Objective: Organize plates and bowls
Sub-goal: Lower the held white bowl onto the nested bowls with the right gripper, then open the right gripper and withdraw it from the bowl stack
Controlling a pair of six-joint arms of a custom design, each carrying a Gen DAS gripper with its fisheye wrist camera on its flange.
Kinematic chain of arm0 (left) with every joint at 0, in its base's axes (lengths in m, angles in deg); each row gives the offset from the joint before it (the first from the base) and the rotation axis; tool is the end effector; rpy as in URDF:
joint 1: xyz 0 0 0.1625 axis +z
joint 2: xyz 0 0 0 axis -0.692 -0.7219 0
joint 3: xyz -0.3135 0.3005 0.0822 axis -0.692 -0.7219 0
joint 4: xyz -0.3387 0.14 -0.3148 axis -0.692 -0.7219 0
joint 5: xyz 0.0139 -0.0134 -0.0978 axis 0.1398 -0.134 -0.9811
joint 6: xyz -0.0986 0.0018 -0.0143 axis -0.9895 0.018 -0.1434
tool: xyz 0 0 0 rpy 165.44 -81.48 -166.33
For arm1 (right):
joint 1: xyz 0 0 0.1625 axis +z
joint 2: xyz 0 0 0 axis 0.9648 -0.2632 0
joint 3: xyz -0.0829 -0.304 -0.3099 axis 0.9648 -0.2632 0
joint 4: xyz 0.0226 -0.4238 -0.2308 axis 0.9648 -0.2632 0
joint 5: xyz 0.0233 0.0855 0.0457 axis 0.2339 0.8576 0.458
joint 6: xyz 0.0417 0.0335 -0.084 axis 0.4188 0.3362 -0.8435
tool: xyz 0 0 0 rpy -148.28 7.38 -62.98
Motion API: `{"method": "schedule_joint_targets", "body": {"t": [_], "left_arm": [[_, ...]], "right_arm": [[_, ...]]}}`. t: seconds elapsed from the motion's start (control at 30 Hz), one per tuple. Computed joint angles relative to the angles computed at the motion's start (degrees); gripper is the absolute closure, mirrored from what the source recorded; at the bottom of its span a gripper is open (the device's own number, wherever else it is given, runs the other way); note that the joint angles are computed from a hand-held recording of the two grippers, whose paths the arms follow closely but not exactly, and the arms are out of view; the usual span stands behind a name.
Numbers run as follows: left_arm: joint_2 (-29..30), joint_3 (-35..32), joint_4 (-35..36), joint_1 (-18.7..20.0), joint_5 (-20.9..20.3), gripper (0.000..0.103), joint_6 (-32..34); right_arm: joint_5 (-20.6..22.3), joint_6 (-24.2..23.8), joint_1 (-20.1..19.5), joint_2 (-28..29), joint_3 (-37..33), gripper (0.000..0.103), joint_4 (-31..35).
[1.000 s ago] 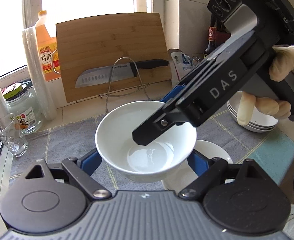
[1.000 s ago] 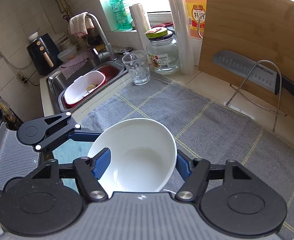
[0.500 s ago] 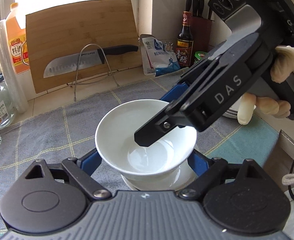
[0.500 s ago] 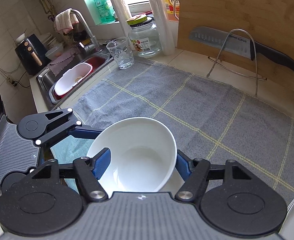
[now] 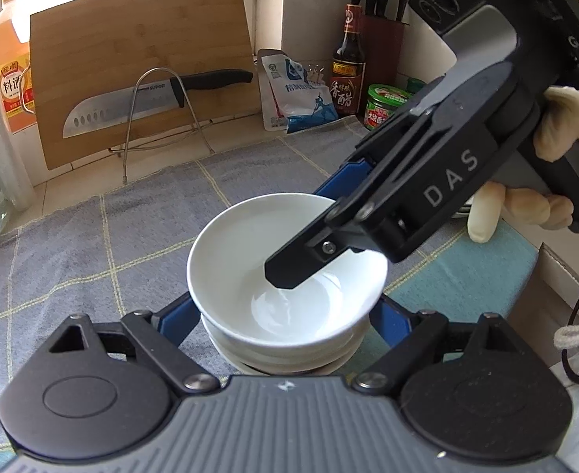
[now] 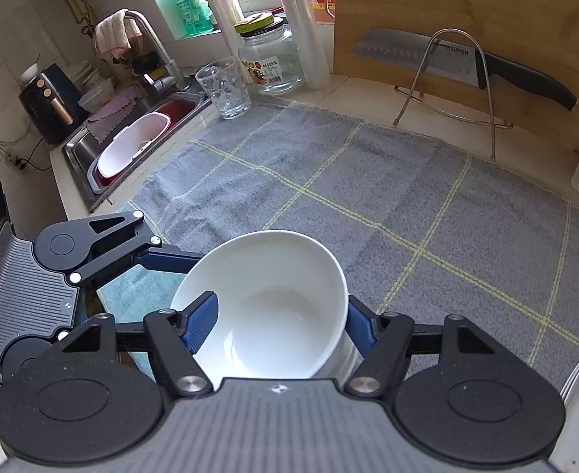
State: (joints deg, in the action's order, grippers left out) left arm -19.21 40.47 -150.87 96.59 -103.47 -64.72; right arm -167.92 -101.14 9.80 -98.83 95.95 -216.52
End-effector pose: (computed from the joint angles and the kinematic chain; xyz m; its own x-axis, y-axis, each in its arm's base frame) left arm -0.2806 -0.6833 -0.0590 -0.6474 0.4629 -0.6055 0.7322 0.5982 -0.3256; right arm 0.0467 -0.7982 0.2353 -0.6317 -0.7389 0.2344 -0.7643 0.6442 -0.0291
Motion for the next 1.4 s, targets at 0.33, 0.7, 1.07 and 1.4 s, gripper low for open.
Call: {"method": "schedule_joint_targets", "body": {"t": [0.33, 0.7, 1.07, 1.4], "left_arm": [[0.28, -1.01, 2.31, 0.16, 0.07, 0.011, -0.87], [0.38, -1.16, 2.89, 0.19, -0.07, 0.007, -2.11], [-1.23, 1.17, 1.31, 0.31, -1.96, 0.004, -0.68], [-1.85, 4.99, -9.96, 1.16, -6.56, 0.002, 4.81]], "right_arm": [[-0.40, -0.52, -0.16, 0.38, -0.46, 0.027, 0.93], [0.02, -1.30, -0.38, 0.78, -0.82, 0.016, 2.05], [0.68, -6.11, -0.36, -0.65, 1.00, 0.000, -2.09], [0.40, -11.64, -0.21, -2.07, 3.05, 0.000, -5.49]]}}
